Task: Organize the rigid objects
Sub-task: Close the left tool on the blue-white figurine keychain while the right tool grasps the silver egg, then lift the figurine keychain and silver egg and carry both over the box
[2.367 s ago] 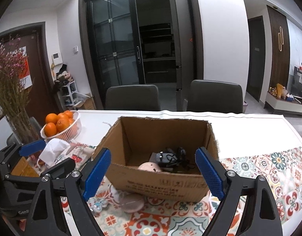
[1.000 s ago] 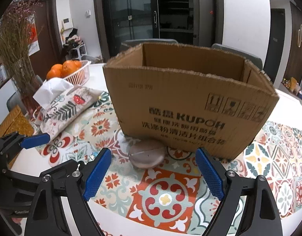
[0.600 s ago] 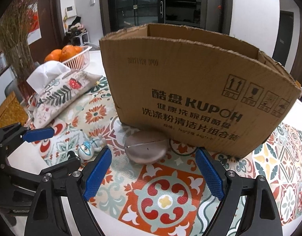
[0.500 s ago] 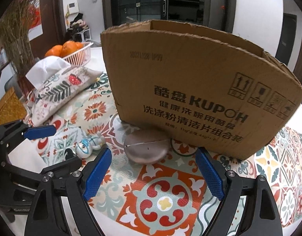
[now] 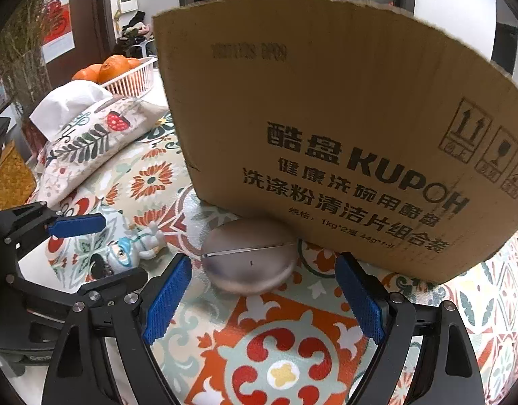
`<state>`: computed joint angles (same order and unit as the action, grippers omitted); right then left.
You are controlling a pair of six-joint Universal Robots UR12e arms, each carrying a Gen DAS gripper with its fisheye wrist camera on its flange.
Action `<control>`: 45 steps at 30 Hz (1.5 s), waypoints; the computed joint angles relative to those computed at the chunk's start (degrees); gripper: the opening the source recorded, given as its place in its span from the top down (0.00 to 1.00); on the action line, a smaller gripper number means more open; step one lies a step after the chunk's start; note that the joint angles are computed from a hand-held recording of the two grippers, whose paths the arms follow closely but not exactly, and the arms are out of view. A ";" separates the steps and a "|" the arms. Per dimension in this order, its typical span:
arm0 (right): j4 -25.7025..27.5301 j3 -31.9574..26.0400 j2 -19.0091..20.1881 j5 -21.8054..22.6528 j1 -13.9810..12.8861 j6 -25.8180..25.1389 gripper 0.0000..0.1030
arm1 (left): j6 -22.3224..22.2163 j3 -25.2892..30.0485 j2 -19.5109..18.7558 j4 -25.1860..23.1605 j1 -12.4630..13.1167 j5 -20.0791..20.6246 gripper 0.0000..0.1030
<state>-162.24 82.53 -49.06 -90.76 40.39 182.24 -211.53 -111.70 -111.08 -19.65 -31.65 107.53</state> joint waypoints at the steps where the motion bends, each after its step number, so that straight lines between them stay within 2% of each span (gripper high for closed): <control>1: 0.28 -0.18 0.14 -0.02 -0.06 0.23 0.14 | 0.09 0.08 -0.16 0.28 0.02 0.20 0.34; 5: 0.78 -0.86 0.75 1.44 -0.47 1.59 0.14 | 0.33 0.10 -0.39 1.00 0.08 0.48 0.40; 10: 2.02 -2.42 2.06 1.10 -0.20 1.72 0.17 | -0.04 -0.46 -0.24 2.06 -0.12 1.77 0.62; 13: 2.26 -2.77 2.50 0.21 0.21 1.19 0.19 | -0.83 -0.73 -0.12 2.40 -0.17 1.94 0.67; 16: 1.46 -3.00 2.79 0.87 0.24 2.23 0.29 | -2.71 -0.87 0.06 2.28 -0.03 2.07 0.74; 18: 1.29 -3.33 3.03 0.45 0.38 2.55 0.35 | -3.94 -1.03 0.12 2.51 0.06 2.13 0.74; 24: 1.24 -3.13 2.79 0.13 0.35 3.94 0.35 | -5.30 -0.81 0.08 3.05 -0.27 2.46 0.74; 45: -5.25 5.34 -3.60 -2.31 -0.04 8.15 0.36 | -6.11 1.10 0.13 7.34 -3.54 5.92 0.74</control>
